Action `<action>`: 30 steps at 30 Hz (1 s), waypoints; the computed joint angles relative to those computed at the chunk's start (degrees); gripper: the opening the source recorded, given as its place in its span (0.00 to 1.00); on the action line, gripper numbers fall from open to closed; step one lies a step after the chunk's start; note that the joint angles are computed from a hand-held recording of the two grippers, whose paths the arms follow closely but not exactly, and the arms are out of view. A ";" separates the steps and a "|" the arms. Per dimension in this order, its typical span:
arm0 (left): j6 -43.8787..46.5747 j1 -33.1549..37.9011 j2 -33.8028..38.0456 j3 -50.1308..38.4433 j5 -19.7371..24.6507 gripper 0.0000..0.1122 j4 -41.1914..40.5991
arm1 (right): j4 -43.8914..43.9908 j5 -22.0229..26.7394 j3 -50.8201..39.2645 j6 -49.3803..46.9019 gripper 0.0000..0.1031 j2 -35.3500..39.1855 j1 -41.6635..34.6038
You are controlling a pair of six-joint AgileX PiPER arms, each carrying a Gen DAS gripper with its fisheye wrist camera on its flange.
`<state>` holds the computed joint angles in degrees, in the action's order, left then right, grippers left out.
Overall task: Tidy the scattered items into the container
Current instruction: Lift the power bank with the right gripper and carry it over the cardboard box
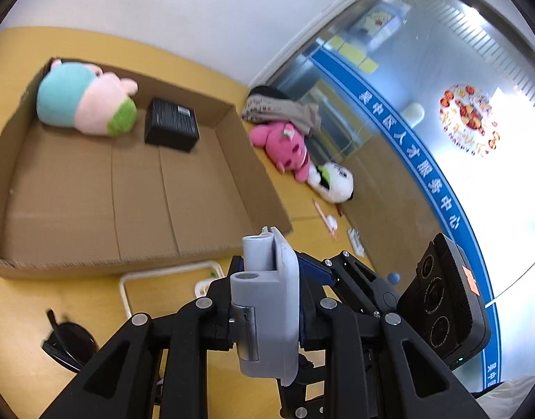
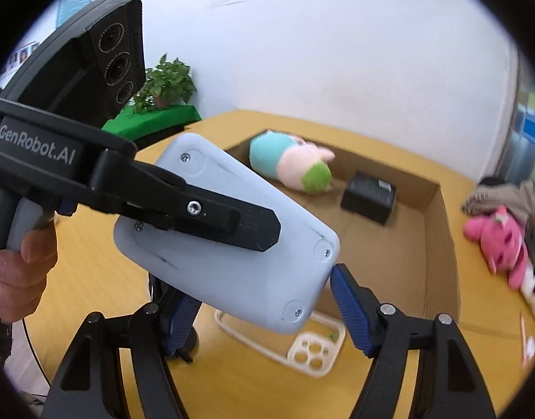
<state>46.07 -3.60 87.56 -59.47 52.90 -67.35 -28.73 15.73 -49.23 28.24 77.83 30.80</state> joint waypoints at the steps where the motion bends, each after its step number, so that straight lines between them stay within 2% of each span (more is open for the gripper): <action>1: 0.26 0.95 0.13 -0.67 0.79 0.22 -0.08 | -0.87 -0.09 -1.24 0.32 0.70 0.96 0.07; 4: 0.14 3.45 1.08 -3.47 2.70 0.22 0.71 | -2.50 0.61 -4.69 1.28 0.69 3.20 1.03; 9: -1.02 6.56 4.94 -10.13 5.87 0.22 2.83 | 3.29 2.59 -12.42 -5.24 0.69 8.69 1.06; 17: -6.65 9.73 15.32 -26.54 9.63 0.23 7.67 | 21.44 7.69 -29.57 -25.32 0.70 20.63 -2.16; 25: -13.74 11.56 29.16 -41.87 12.90 0.23 11.08 | 35.34 17.78 -49.36 -39.59 0.70 36.10 -6.08; 30: -20.21 10.77 38.72 -51.63 13.61 0.23 15.66 | 41.10 27.02 -63.80 -41.88 0.69 48.31 -8.63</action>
